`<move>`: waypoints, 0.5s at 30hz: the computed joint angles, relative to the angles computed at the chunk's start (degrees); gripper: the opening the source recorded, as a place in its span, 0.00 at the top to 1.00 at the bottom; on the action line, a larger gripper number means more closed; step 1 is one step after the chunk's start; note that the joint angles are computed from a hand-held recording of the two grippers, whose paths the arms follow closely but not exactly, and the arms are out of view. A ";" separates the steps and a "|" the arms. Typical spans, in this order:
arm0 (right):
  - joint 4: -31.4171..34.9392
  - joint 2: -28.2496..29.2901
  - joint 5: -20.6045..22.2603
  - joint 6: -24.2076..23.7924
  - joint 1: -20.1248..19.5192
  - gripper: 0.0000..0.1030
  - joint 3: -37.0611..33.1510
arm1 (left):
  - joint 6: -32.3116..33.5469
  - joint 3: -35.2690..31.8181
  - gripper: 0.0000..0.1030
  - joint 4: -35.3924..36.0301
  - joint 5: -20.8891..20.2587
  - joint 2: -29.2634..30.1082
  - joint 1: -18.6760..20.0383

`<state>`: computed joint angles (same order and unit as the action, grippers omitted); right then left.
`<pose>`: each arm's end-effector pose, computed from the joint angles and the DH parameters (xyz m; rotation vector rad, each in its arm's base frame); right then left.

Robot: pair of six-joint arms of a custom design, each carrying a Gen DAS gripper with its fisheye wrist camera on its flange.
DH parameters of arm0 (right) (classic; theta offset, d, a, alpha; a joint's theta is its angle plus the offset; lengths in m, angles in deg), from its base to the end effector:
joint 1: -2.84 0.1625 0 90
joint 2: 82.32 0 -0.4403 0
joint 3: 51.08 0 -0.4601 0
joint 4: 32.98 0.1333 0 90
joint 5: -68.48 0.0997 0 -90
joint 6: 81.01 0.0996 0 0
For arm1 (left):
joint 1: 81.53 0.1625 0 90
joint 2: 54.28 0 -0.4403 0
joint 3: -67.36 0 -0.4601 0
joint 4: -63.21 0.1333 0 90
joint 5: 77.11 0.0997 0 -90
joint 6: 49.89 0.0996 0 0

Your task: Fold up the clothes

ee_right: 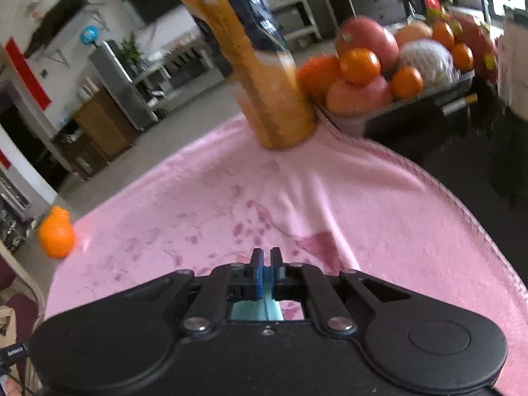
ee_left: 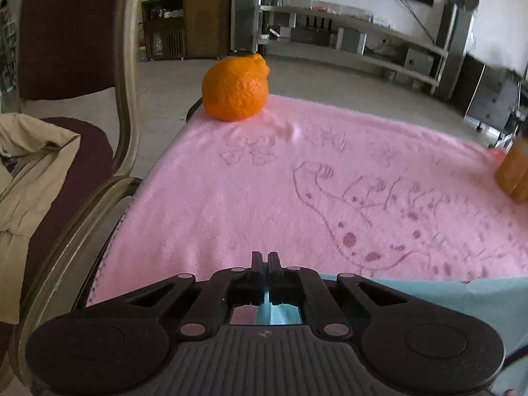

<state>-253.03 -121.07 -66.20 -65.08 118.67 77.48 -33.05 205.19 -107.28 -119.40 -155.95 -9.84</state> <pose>0.2603 -0.3926 -0.0117 -0.1530 -2.4242 1.1740 0.0707 -0.4453 0.3439 0.2830 2.1898 -0.8975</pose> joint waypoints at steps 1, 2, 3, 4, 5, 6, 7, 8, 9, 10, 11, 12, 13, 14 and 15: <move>0.95 0.41 -0.53 0.18 -0.41 0.96 -0.34 | 0.69 0.10 0.95 -0.04 1.14 0.76 0.07; 1.95 0.85 -1.06 0.07 -0.80 0.96 -0.79 | 1.56 0.05 0.90 -0.15 2.20 1.69 0.31; 2.86 1.02 -1.08 0.01 -1.22 0.96 -0.89 | 4.28 0.51 0.84 -2.66 3.33 2.43 0.13; 3.76 0.65 -0.87 0.87 -1.61 0.95 -0.59 | 5.55 0.56 0.83 -3.17 4.31 2.70 -0.18; 4.67 0.19 -0.61 1.88 -2.00 0.97 -0.22 | 4.42 0.34 0.81 -1.68 5.08 1.85 -0.31; 5.57 -0.28 -0.35 2.88 -2.40 0.93 0.14 | 2.47 0.04 0.81 0.59 5.91 0.77 -0.49; 6.51 -1.52 -0.11 4.77 -2.43 0.89 0.95 | 0.56 -0.29 0.81 2.84 6.71 -0.28 -0.65; 6.17 -2.79 0.19 6.41 -2.04 0.81 2.09 | -1.43 -0.43 0.80 5.81 7.04 -2.31 -0.81; 5.01 -4.18 1.14 7.43 -1.43 0.76 3.56 | -3.45 -0.61 0.79 8.95 7.29 -4.46 -0.98; 3.78 -5.61 2.18 8.36 -0.76 0.74 5.06 | -5.49 -0.87 0.79 12.12 7.52 -6.55 -1.15; 2.59 -7.04 3.17 9.32 -0.07 0.72 6.51 | -7.74 -0.86 0.76 16.82 7.39 -9.67 -1.61; 1.99 -8.97 5.04 10.06 0.58 0.69 8.26 | -10.04 -0.94 0.76 21.83 7.17 -12.88 -2.14; 1.36 -10.85 7.24 10.26 1.24 0.68 10.09 | -11.85 -0.67 0.76 26.34 6.43 -16.40 -2.75; 0.07 -11.96 8.55 10.36 2.29 0.66 11.71 | -12.86 -0.06 0.76 29.84 4.91 -20.40 -3.34; -1.30 -12.91 9.61 10.50 3.47 0.63 13.23 | -14.18 0.57 0.74 34.10 3.49 -24.23 -3.84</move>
